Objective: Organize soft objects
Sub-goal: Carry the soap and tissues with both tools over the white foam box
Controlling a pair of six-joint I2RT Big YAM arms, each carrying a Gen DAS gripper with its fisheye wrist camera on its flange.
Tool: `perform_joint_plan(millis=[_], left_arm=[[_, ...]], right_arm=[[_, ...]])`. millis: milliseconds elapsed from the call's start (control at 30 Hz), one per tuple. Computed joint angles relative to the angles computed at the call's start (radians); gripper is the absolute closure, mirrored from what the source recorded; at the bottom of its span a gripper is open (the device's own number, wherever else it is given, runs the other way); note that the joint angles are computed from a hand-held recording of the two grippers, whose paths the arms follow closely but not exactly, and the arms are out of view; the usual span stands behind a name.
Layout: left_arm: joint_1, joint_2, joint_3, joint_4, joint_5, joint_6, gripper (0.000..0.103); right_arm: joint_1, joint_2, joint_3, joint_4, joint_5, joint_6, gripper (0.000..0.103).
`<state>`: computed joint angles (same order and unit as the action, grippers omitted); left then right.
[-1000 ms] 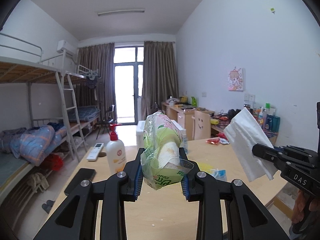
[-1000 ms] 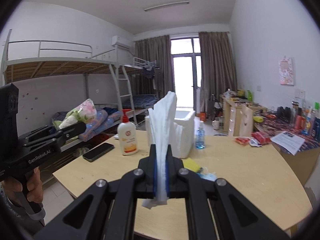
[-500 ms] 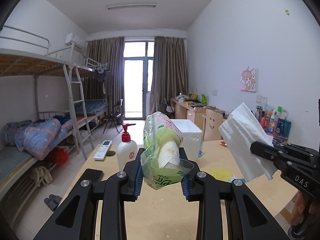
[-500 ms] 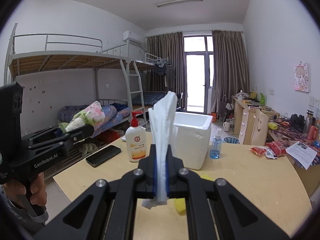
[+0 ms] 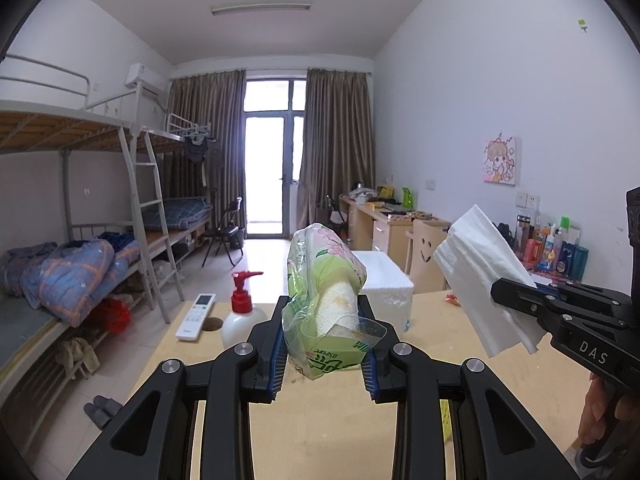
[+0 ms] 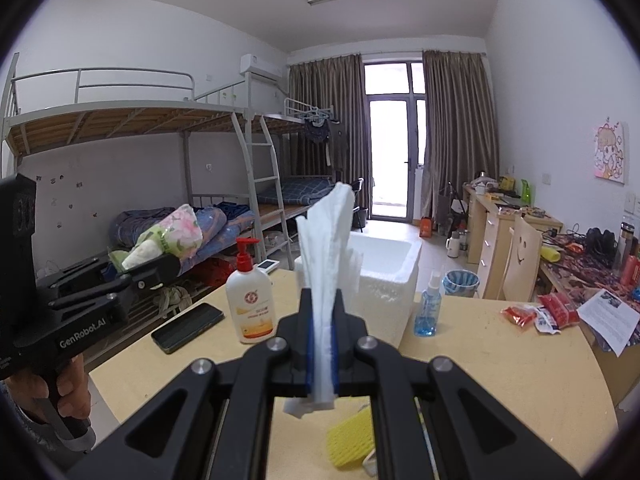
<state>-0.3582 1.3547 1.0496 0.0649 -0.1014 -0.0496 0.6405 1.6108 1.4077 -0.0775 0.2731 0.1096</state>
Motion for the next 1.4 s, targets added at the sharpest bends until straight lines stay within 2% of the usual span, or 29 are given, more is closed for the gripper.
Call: perform_joint_plan(millis=[400,833,1033,1200,1400], left_arm=[[0.018,0.093,0.175,-0.102,0.066,0.001,0.071],[0.028,0.213,0.354,-0.17,0.107,0.014,0.071],[0.023,0.283,0.447,-0.22,0.072,0.025,0.071],[0.026,0.346,0.527,-0.266,0.08,0.027,0.071],[0.018,0.421,0.626,-0.319,0.052,0.029,0.071]], right_arm=[[-0.035,0.072,0.163,-0.094,-0.05,-0.021,0.094],[-0.077,0.156,0.308,-0.159,-0.095,-0.037,0.094],[-0.095,0.218,0.406,-0.209,-0.103,-0.044,0.094],[-0.11,0.276,0.489,-0.259,-0.118,-0.038,0.094],[-0.129,0.341,0.58,-0.307,-0.138,-0.024,0.094]])
